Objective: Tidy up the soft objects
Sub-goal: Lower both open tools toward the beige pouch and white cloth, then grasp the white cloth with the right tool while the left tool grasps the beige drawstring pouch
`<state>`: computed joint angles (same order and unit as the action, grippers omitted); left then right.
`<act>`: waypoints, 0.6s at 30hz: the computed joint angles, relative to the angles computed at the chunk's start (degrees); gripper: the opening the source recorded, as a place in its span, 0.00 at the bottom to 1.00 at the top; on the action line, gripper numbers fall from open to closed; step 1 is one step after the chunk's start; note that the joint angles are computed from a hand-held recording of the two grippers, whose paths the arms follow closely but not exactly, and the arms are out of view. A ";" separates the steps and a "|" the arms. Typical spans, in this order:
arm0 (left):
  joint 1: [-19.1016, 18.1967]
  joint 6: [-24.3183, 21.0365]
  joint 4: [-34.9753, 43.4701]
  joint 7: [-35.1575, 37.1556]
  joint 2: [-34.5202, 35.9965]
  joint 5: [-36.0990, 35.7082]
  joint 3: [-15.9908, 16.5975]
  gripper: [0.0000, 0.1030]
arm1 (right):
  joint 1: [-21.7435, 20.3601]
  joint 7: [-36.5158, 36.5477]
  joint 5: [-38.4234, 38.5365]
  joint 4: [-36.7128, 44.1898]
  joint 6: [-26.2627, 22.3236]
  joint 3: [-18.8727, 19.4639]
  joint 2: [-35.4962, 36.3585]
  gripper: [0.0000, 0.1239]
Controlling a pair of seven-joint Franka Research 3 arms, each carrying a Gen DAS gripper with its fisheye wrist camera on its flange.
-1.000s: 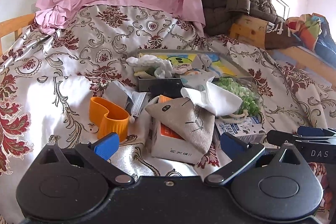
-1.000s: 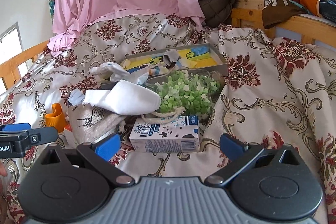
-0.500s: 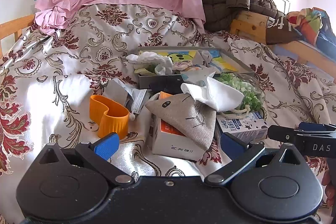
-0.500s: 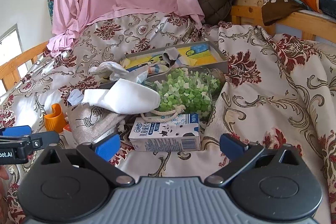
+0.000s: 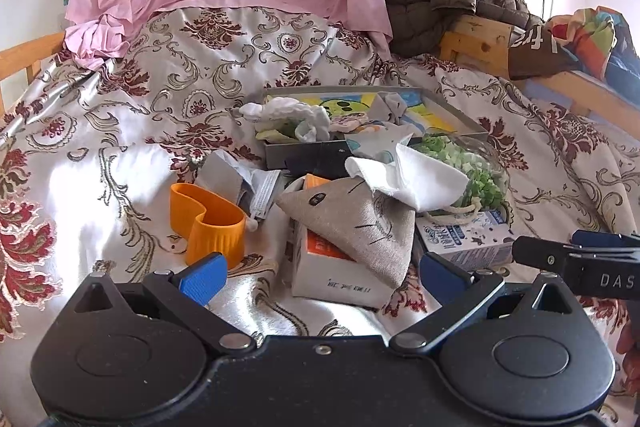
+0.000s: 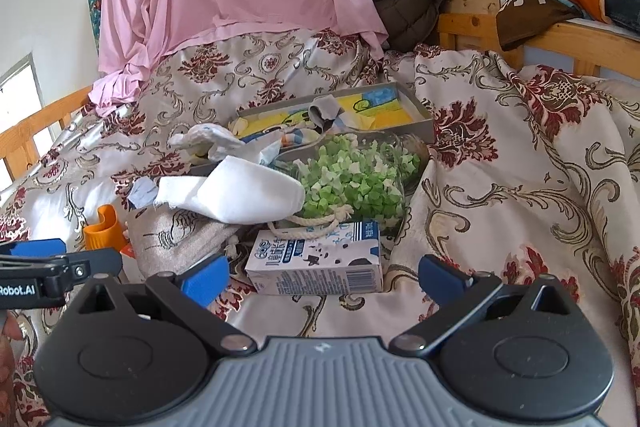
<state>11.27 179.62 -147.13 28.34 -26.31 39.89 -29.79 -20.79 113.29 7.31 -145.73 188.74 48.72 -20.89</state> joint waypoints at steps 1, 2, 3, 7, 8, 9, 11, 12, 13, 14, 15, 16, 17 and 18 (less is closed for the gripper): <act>0.31 0.17 0.26 0.06 0.23 0.21 -0.13 0.99 | -0.31 0.06 -0.01 0.09 0.32 0.17 0.21 0.83; 1.13 0.52 0.51 0.05 0.31 0.72 -0.63 0.99 | -0.78 0.08 0.10 0.18 0.65 0.57 0.40 0.83; 2.17 0.79 1.10 0.06 0.62 1.32 -1.51 0.99 | -1.51 0.08 0.28 0.34 0.97 1.29 0.59 0.83; 4.30 1.98 2.32 1.85 1.74 3.08 -2.68 0.99 | -1.83 -1.36 1.56 0.67 3.59 1.84 2.54 0.83; 4.27 2.20 2.58 2.52 2.17 3.29 -2.49 0.99 | -1.52 -2.26 1.90 0.85 4.94 1.65 3.59 0.83; 3.85 2.87 2.60 3.73 2.70 3.59 -1.59 0.99 | -1.39 -3.22 2.20 1.12 6.00 1.67 4.51 0.83; 5.20 4.40 3.31 5.26 3.72 4.23 -2.26 0.99 | -0.95 -5.78 1.91 2.58 8.29 1.43 7.63 0.83; 4.84 5.36 3.37 6.83 4.38 4.21 -1.35 0.99 | -0.49 -7.28 1.37 3.71 8.85 1.01 9.48 0.83; 3.87 5.74 3.79 8.54 5.45 3.76 -0.28 0.99 | -1.15 -9.08 1.65 4.87 9.22 1.81 10.94 0.83; 1.74 5.86 4.09 10.62 6.55 3.12 1.91 0.99 | -2.82 -11.46 2.83 6.05 9.68 3.86 12.29 0.83; -0.33 5.92 4.31 12.65 7.47 2.42 4.08 0.99 | -4.34 -14.34 4.00 7.42 10.28 5.82 14.01 0.83; -2.04 6.00 4.55 14.54 8.24 1.73 5.91 0.99 | -4.72 -16.85 4.70 8.73 10.76 6.58 15.86 0.83; -3.35 5.98 4.92 16.10 8.98 1.01 7.08 0.99 | -4.22 -18.31 4.67 9.75 10.98 6.30 17.34 0.83; -4.53 5.96 5.47 17.67 9.91 0.30 8.06 0.99 | -3.28 -18.31 2.72 10.90 11.12 5.16 19.06 0.83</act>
<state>6.74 185.58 -141.66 46.01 -16.40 40.19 -21.73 -24.07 94.98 10.03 -134.84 199.86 53.88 -1.83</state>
